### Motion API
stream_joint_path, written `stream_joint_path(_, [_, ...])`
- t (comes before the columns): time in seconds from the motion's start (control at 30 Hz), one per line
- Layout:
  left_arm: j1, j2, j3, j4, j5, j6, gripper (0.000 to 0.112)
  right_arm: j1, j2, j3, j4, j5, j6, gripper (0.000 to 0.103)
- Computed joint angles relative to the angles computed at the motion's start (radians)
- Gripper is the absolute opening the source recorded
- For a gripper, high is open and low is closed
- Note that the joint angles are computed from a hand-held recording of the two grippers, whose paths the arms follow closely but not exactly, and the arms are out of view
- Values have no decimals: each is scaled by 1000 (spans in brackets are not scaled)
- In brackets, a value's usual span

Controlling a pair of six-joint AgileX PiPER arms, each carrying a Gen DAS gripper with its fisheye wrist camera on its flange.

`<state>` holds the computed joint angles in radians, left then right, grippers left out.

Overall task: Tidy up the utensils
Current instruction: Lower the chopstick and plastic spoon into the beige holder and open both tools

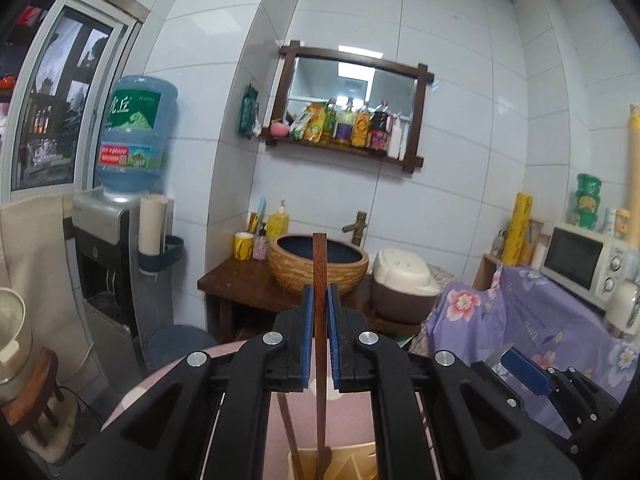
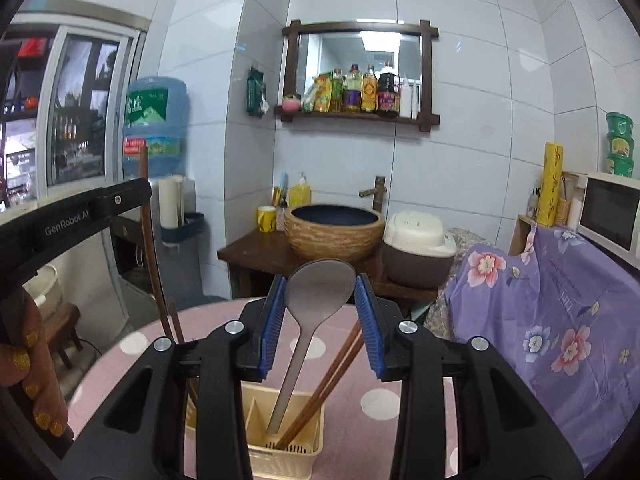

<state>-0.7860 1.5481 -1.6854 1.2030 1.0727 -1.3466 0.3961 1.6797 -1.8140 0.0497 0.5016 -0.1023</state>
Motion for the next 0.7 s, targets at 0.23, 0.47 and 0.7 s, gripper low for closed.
stream_joint_path(0.23, [28,-49,258,-35,-95,-154,8,30,-12,226,-64,-115,38,36])
stream_joint_path(0.47, [52,-60,354,-95,-155,-158,5,40,2,308,-45,-125,14,36])
stream_joint_path(0.7, [14,-103,395,-106,-145,-157,6,11,-59,388,13,-158,-29,50])
